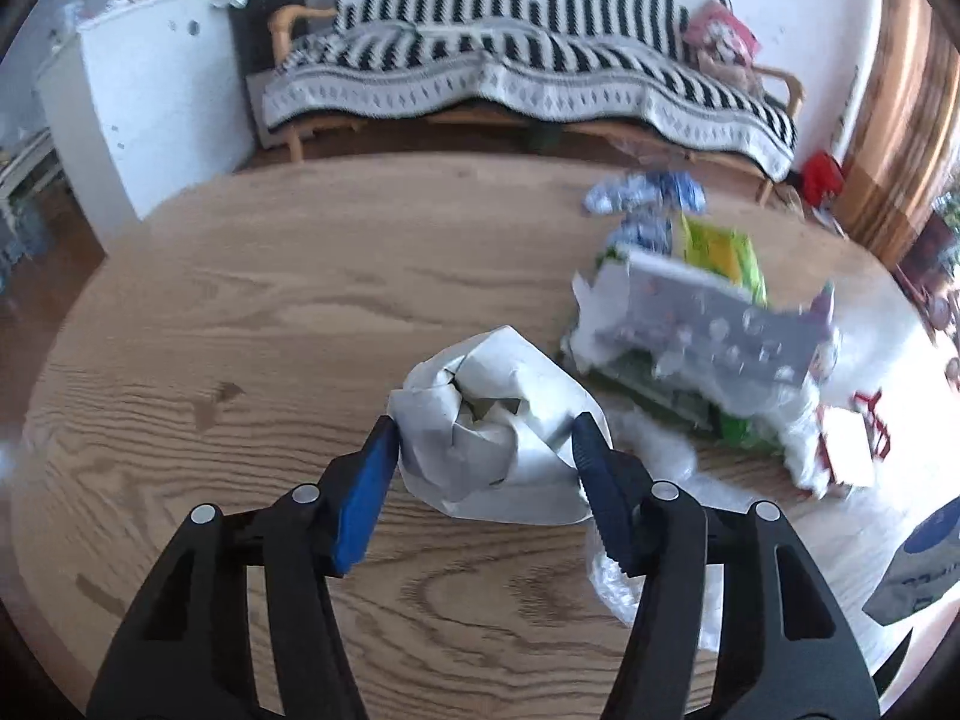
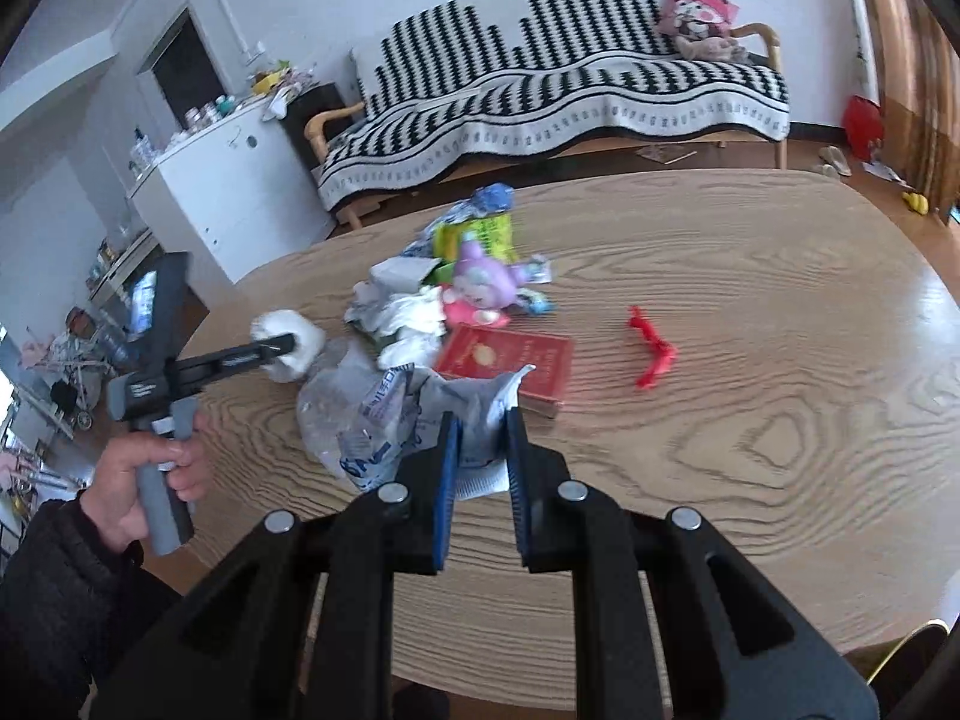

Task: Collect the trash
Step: 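Grasp the crumpled white paper ball with the left tool, then carry the wrapper to the black bin and open the right tool while left carries paper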

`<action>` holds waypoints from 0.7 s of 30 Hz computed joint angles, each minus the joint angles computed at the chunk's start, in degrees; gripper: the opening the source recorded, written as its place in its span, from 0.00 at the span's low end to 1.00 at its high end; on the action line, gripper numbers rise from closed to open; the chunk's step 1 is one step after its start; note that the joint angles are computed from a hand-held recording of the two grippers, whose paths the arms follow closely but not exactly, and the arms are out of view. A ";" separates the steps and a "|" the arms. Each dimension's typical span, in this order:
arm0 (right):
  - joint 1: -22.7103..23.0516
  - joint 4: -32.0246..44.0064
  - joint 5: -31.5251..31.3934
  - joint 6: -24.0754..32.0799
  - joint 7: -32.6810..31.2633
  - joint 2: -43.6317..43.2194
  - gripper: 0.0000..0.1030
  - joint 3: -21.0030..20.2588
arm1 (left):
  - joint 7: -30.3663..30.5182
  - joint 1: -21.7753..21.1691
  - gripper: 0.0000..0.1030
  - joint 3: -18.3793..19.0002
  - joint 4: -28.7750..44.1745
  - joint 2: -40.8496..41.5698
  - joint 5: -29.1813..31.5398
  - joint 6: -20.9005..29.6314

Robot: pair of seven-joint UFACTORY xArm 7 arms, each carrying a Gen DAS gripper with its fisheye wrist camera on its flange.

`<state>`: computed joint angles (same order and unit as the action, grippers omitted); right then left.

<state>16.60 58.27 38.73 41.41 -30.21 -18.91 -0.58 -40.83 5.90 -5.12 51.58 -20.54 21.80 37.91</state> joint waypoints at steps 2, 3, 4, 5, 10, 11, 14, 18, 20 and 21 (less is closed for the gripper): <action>-1.21 -0.64 -0.18 0.02 0.12 -1.12 0.16 -1.20 | -3.99 1.51 0.57 -2.03 0.57 -1.60 3.25 1.29; -1.83 -1.05 -0.36 -0.10 0.17 -1.68 0.16 -1.76 | -5.20 1.81 0.57 -2.51 0.84 -2.07 4.17 1.76; -2.42 -1.22 -0.63 -0.09 0.42 -2.14 0.16 -2.24 | -7.27 2.24 0.57 -3.34 1.27 -2.61 5.35 2.12; -3.31 -1.67 -1.00 -0.14 0.56 -2.85 0.16 -3.04 | -8.35 2.14 0.57 -3.70 1.56 -3.07 5.82 2.12; -9.49 -4.30 -5.85 -2.14 2.55 -6.19 0.16 -6.51 | -9.15 -2.20 0.57 -6.74 5.17 -1.59 5.68 -0.57; -11.13 -4.82 -7.56 -2.89 3.39 -6.68 0.16 -7.00 | -8.89 -3.38 0.57 -7.29 5.99 -0.69 5.52 -1.28; -16.29 -6.59 -12.41 -5.06 5.56 -7.60 0.16 -9.10 | -7.43 -8.41 0.57 -9.89 9.81 3.78 5.18 -4.26; -23.59 -9.56 -19.90 -9.47 7.59 -8.46 0.16 -11.50 | -5.78 -16.15 0.57 -13.87 18.00 13.55 6.82 -7.18; -26.96 -10.40 -22.85 -9.98 8.25 -8.06 0.16 -13.17 | -5.16 -19.70 0.57 -15.15 22.18 18.32 8.12 -7.81; -28.46 -10.49 -23.90 -9.80 8.37 -7.52 0.16 -14.17 | -4.37 -21.95 0.57 -16.12 24.83 21.32 8.82 -8.16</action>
